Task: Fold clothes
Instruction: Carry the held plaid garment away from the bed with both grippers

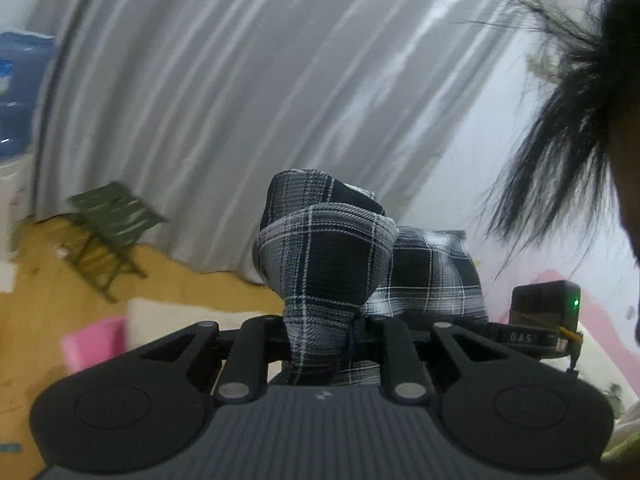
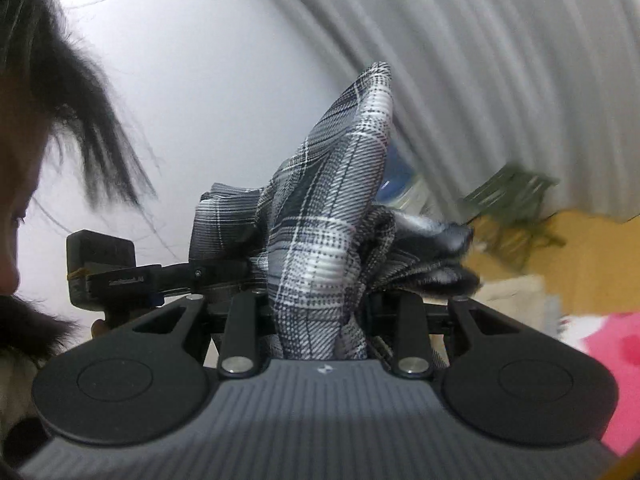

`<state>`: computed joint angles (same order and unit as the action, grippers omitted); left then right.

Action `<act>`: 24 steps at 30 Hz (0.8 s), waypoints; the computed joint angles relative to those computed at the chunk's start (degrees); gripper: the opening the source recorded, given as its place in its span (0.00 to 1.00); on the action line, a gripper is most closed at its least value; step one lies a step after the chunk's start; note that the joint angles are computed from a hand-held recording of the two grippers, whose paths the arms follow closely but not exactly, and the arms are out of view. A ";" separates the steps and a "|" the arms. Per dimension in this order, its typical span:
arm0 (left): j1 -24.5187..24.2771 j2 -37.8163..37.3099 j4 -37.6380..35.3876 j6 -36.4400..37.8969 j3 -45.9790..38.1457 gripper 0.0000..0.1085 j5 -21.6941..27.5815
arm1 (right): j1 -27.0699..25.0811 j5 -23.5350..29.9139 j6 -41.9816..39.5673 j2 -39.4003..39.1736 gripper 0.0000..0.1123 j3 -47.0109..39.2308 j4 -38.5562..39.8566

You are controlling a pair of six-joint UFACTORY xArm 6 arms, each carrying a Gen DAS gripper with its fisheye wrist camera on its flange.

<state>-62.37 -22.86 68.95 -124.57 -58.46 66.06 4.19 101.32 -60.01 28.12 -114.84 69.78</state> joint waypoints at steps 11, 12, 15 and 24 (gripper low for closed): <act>25.97 -11.16 -8.42 -4.88 25.57 0.18 -31.49 | 10.20 -15.24 7.26 7.85 0.26 3.48 -12.61; 26.26 -13.06 -9.20 -4.21 26.45 0.18 -31.93 | 10.13 -14.59 7.84 8.40 0.26 2.31 -12.49; 25.22 -16.65 -7.03 -6.13 27.54 0.18 -31.47 | 9.58 -11.30 12.08 12.31 0.26 -4.89 -11.89; 33.47 -7.06 -3.67 -3.51 24.10 0.18 -40.63 | 8.85 -4.97 23.37 32.63 0.26 -32.38 -9.47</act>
<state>-28.90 -29.92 65.28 -128.08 -34.36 25.43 13.04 96.34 -36.64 60.75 -147.22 60.32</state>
